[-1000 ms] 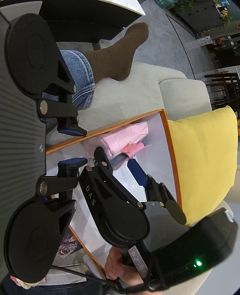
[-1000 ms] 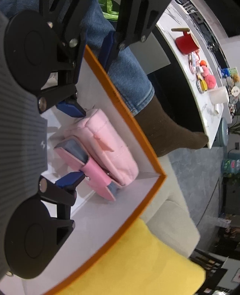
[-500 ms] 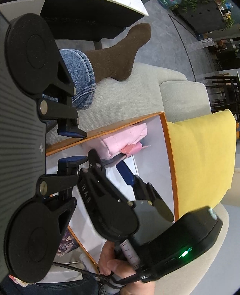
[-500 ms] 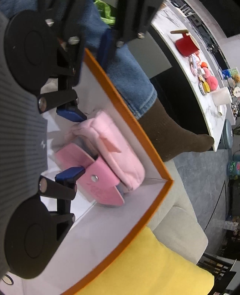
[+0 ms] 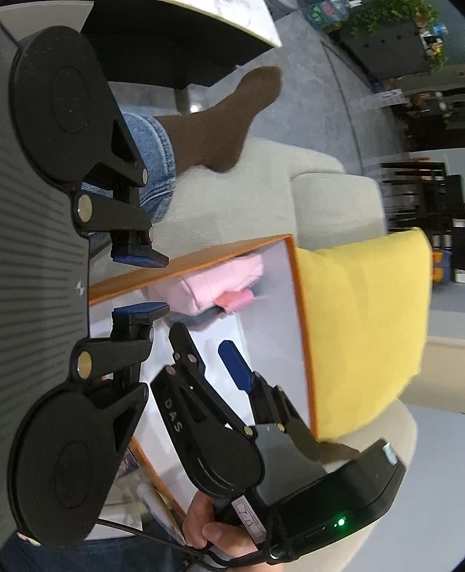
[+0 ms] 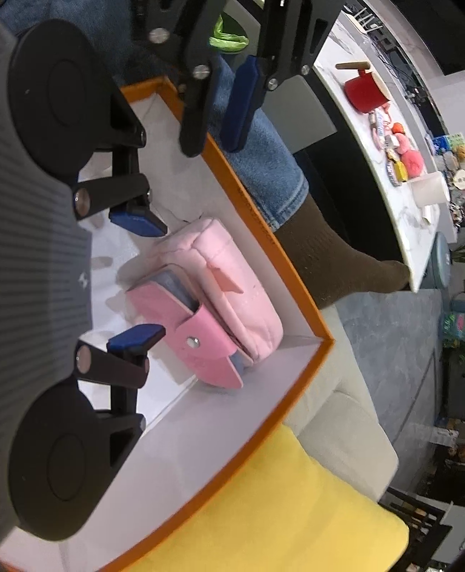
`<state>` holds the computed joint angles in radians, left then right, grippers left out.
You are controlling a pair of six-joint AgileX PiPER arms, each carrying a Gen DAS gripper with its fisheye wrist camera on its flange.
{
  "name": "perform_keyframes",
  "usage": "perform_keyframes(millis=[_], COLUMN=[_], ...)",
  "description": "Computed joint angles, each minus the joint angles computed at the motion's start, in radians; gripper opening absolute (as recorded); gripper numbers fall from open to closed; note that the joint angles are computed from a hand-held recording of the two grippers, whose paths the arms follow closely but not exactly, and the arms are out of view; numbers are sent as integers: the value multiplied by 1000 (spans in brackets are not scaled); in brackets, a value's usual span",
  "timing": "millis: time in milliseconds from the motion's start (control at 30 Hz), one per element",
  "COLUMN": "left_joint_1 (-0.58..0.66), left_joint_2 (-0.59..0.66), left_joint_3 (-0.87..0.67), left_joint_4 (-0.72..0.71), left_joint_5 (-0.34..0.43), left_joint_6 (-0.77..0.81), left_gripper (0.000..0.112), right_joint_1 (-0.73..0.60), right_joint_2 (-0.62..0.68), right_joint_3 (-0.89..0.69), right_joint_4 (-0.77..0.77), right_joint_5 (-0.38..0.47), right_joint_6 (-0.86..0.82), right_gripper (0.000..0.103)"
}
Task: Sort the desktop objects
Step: 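Grasp the dark grey case with the left tool while the right tool grasps the maroon photo card box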
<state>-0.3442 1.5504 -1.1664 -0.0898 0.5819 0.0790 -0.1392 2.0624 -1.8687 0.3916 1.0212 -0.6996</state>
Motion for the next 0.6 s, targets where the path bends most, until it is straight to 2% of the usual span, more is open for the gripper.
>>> perform_keyframes(millis=[133,267,433,600], left_joint_1=[-74,-155,-281,-400], left_joint_2=[-115,-193,-235,-210], left_joint_3=[82,117,127,122], left_joint_4=[153,205,239,332], left_joint_5=[-48,-21,43,138], left_joint_6=[-177,-263,-334,-522], left_gripper=[25,25,27,27], right_joint_1=[-39,-76,-186,-305], right_joint_2=[-190,-390,-610,-773], right_joint_3=[231,447,652,869], right_joint_4=[72,81,99,130], right_joint_5=[-132,-221,-156,-99], right_joint_6=[-42,-42,21,59], right_gripper=[55,55,55,55])
